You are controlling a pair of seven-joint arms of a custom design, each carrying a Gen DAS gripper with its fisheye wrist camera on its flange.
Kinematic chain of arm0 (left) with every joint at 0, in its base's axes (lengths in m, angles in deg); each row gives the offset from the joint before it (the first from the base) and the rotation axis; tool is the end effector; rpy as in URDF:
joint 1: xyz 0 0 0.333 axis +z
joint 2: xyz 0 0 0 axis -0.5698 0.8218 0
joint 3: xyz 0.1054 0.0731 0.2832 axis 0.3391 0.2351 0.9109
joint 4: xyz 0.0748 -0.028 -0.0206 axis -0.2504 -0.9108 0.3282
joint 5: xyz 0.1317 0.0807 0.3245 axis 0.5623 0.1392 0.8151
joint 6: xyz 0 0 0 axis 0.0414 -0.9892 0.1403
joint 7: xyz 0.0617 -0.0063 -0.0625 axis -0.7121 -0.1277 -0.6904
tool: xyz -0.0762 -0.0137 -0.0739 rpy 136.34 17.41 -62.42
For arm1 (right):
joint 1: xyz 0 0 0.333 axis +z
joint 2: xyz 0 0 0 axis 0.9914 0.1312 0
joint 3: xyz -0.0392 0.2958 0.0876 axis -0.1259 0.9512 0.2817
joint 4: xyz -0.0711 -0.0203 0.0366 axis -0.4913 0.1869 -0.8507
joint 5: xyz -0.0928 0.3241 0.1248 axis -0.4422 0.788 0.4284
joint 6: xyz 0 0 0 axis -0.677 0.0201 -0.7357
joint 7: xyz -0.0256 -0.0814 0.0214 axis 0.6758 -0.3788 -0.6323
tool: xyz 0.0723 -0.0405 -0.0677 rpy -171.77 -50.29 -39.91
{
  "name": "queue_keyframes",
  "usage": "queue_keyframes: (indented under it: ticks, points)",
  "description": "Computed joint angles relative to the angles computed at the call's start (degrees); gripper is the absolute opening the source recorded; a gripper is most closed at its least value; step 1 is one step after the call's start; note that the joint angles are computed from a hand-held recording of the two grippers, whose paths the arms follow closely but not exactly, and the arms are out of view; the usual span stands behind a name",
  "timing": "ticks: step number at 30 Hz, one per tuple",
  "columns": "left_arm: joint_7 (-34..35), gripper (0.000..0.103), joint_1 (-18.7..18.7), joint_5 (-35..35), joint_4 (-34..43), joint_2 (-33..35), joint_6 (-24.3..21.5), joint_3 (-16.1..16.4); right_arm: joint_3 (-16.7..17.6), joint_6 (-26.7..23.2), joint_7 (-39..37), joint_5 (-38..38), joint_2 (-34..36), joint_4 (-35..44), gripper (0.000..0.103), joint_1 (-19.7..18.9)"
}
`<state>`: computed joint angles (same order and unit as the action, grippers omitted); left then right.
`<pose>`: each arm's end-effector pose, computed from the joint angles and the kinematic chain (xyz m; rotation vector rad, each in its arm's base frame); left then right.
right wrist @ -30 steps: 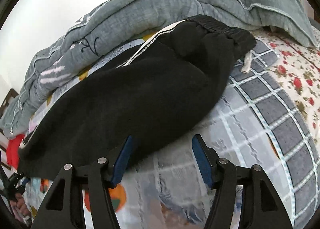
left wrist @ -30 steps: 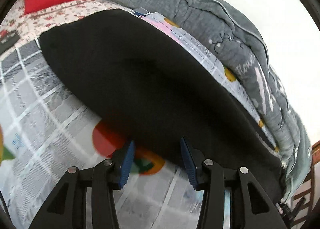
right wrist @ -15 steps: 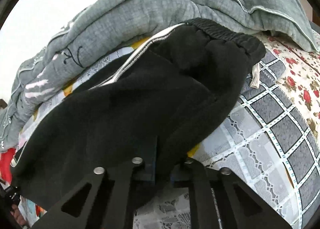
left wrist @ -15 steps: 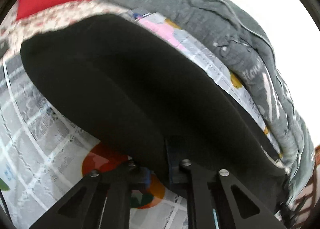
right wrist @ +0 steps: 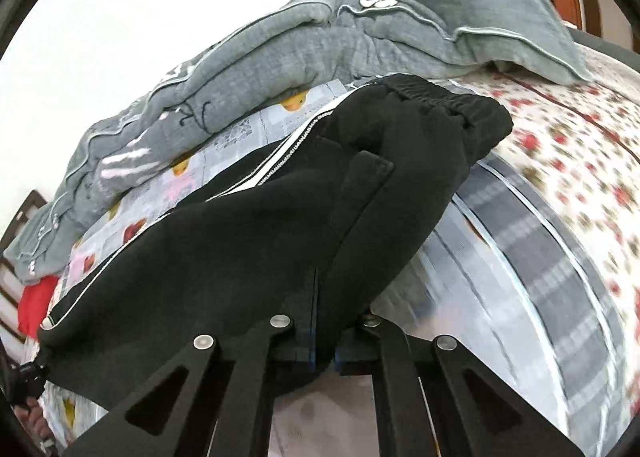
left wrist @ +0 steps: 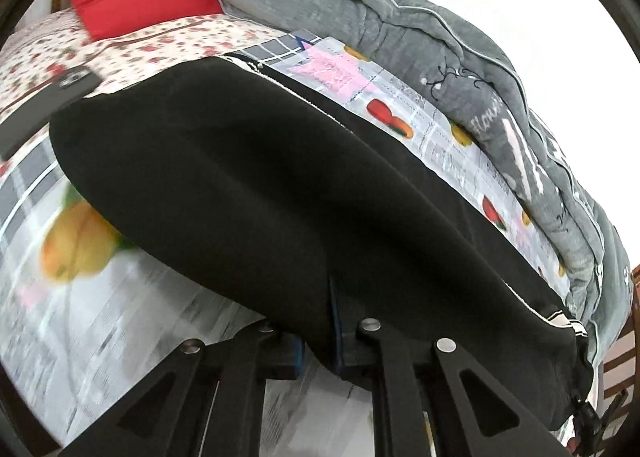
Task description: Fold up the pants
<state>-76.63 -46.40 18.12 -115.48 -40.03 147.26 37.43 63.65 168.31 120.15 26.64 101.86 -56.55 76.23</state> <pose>0.4193 -0.2149 0.5126 -2.5345 0.6461 -0.7580 0.7071 -0.0624 0.5011 -1.7180 1.5797 -0.2511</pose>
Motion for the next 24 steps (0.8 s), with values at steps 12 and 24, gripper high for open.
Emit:
queue_keyframes:
  ticks: [12,24]
  points:
    - [-2.34,0.02,-7.68,-7.35,-0.91,-4.72,-9.6,-4.22,-4.93,-6.46,-11.09,5.07,-13.77,-17.74,0.013,-5.05]
    - [0.63,0.05,-11.25,-3.48,6.38,-7.27,-29.44,-8.06,-7.25,-0.36,-16.91,5.54,-21.68,-22.58,0.032,-3.88]
